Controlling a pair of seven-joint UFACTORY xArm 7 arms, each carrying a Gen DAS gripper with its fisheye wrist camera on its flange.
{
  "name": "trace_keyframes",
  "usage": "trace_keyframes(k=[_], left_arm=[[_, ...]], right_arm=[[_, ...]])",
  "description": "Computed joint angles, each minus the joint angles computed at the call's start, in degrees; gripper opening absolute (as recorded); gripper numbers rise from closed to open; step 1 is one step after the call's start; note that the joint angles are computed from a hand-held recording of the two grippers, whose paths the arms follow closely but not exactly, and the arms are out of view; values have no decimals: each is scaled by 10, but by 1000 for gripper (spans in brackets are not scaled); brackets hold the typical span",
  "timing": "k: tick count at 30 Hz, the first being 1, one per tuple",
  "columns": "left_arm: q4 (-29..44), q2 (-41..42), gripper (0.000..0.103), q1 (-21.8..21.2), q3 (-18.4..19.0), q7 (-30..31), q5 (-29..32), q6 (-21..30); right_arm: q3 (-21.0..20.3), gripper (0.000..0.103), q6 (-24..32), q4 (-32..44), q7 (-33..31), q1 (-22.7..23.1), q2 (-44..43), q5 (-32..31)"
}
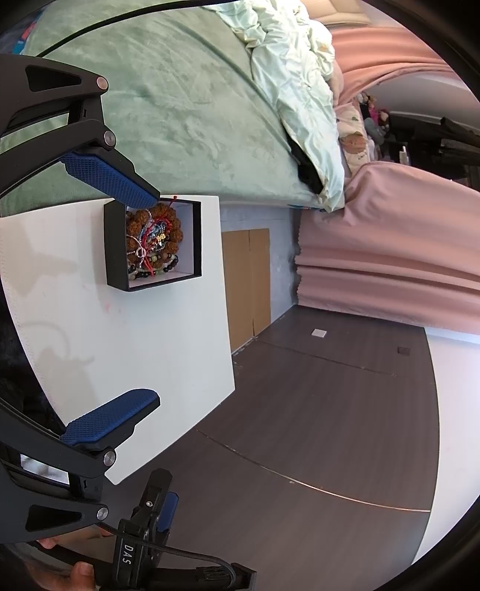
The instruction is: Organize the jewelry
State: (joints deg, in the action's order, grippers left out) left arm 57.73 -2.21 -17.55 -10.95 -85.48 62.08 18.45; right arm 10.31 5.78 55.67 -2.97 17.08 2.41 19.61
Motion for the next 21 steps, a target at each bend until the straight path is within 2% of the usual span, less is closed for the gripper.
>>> trace_keyframes(k=[11,21], left_arm=[[9,8,98,-6,2,11,-5,5],[17,14,98,-13,3,3,1,22]], right_arm=[[-6,103,6,4,40,2,3,-47],[-7,103,18,4,51,-2,1,-50]])
